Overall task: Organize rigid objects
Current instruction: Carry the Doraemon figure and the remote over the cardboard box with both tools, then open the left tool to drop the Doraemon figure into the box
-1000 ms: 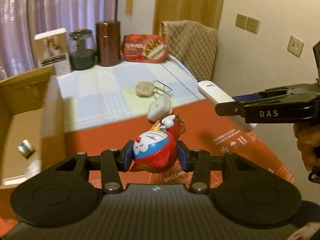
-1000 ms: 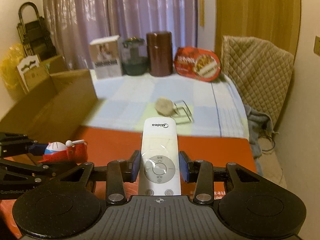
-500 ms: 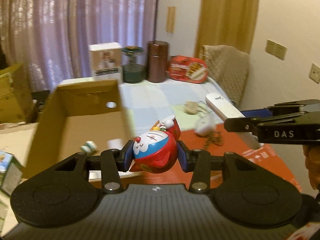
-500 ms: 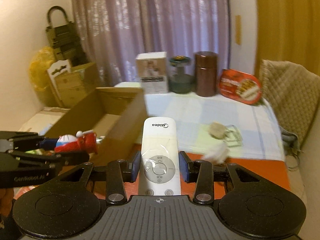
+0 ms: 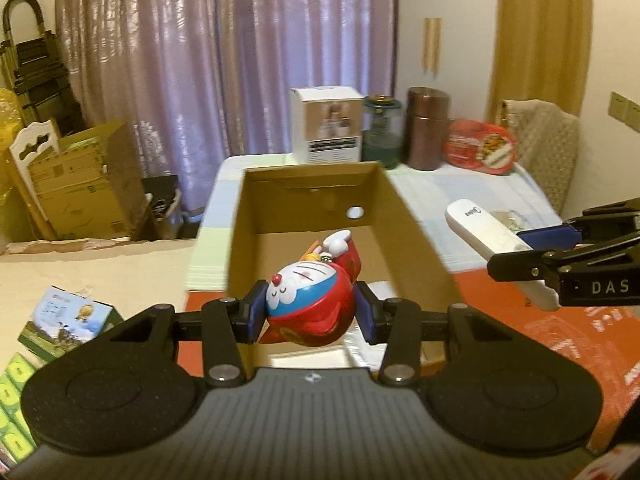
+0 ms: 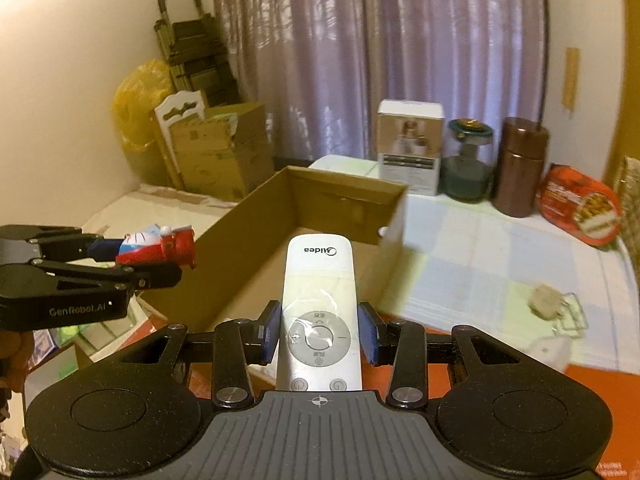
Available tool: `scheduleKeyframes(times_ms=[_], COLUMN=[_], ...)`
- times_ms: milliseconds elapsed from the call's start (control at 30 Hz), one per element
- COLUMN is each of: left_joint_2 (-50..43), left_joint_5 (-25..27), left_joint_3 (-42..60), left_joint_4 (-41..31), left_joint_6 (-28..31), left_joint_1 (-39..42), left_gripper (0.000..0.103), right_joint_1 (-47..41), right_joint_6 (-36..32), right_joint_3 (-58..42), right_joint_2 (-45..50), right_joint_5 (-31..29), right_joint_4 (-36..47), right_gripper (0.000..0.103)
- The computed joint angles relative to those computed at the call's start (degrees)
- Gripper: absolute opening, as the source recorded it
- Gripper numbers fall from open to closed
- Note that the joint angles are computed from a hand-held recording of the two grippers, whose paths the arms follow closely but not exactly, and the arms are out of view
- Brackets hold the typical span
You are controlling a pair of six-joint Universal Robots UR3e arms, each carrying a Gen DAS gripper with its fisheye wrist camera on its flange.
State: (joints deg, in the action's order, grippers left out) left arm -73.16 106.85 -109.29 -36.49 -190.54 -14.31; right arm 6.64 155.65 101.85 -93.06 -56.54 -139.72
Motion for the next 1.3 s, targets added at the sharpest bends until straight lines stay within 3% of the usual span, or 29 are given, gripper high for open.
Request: scheduleKeyframes(times_ms=[433,900,1300], left_joint_2=[-7.2,-14.6,-17.3], left_joint_5=[-6.6,-6.6,-7.0], left_joint_3=[-2.6,-1.8,-0.4], left_joint_4=[7.0,10.4,10.5], left_joint_6=[6.6,9.3,9.9], left_joint_1=[8.7,9.8,9.9], left_gripper=[0.04,0.04,0.041], right_joint_1=[7.0,9.0,9.4], right_joint_6=[7.1,9.1,9.4], right_joint_3=[-17.5,-23.2,-23.1], right_joint_2=[19.9,27.4,28.0], right_joint_5=[-6.3,-7.8,-8.2], right_joint_4=[-2.3,-2.7,-3.0], right_gripper=[0.037,0.037,0.037])
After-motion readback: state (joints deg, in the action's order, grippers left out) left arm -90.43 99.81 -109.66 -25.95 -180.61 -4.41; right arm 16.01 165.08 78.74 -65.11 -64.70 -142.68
